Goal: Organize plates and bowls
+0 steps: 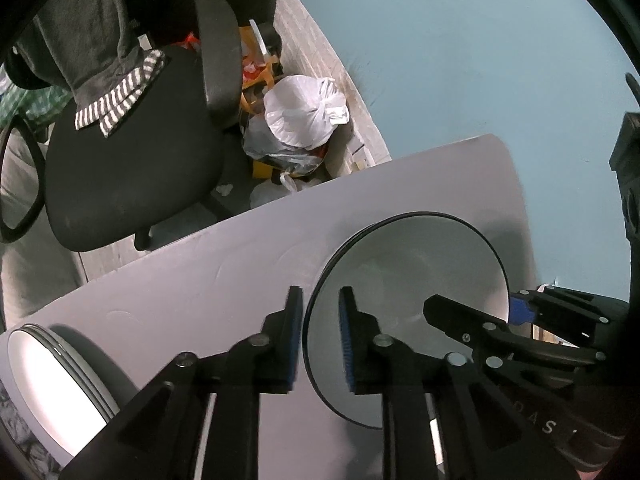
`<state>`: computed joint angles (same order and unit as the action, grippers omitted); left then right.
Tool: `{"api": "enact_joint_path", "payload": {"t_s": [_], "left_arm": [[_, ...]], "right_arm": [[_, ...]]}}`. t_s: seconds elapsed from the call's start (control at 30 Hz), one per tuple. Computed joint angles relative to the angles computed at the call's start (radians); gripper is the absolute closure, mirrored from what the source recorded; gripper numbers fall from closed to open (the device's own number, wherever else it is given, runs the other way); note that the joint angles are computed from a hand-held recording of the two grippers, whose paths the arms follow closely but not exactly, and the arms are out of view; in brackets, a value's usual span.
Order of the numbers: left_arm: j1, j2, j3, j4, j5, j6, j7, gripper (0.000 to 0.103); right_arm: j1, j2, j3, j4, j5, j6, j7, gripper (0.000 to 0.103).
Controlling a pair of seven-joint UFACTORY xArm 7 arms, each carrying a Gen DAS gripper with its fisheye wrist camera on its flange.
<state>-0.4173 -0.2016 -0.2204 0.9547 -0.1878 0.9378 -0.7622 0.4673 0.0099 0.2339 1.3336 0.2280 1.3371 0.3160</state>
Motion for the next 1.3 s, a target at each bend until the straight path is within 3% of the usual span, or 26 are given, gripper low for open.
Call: {"api": "enact_joint_path", "payload": {"t_s": [0.1, 0.17, 0.2, 0.33, 0.47, 0.7, 1.07, 1.3], "left_arm": [[0.002, -0.007, -0.005, 0.000, 0.017, 0.006, -0.026, 0.074], [0.003, -0.012, -0.002, -0.006, 0.012, 0.002, -0.027, 0.071], [0.003, -0.017, 0.000, -0.010, 0.007, 0.002, -0.029, 0.068], [0.006, -0.038, -0.002, -0.018, 0.017, 0.004, -0.040, 0.066], [0.011, -0.076, -0.013, -0.027, 0.050, 0.009, -0.072, 0.056], [0.012, -0.159, -0.038, -0.024, 0.116, 0.031, -0.114, 0.036], [0.020, -0.303, -0.093, -0.006, 0.184, 0.106, -0.169, 0.024], [0.018, -0.382, -0.133, 0.018, 0.214, 0.165, -0.190, 0.024]], "right_arm": [[0.001, -0.005, 0.000, 0.005, -0.005, 0.001, 0.032, 0.067], [0.005, -0.008, 0.003, 0.007, -0.039, -0.003, 0.053, 0.051], [0.006, -0.010, 0.004, 0.006, -0.049, -0.007, 0.058, 0.049], [0.001, -0.020, -0.001, 0.007, -0.055, -0.013, 0.054, 0.048], [-0.001, -0.040, 0.001, 0.013, -0.098, -0.023, 0.069, 0.047], [0.004, -0.103, 0.017, 0.008, -0.191, -0.050, 0.096, 0.036], [0.001, -0.226, 0.048, -0.022, -0.260, -0.064, 0.145, 0.034], [0.001, -0.292, 0.069, -0.026, -0.266, -0.061, 0.162, 0.034]]}}
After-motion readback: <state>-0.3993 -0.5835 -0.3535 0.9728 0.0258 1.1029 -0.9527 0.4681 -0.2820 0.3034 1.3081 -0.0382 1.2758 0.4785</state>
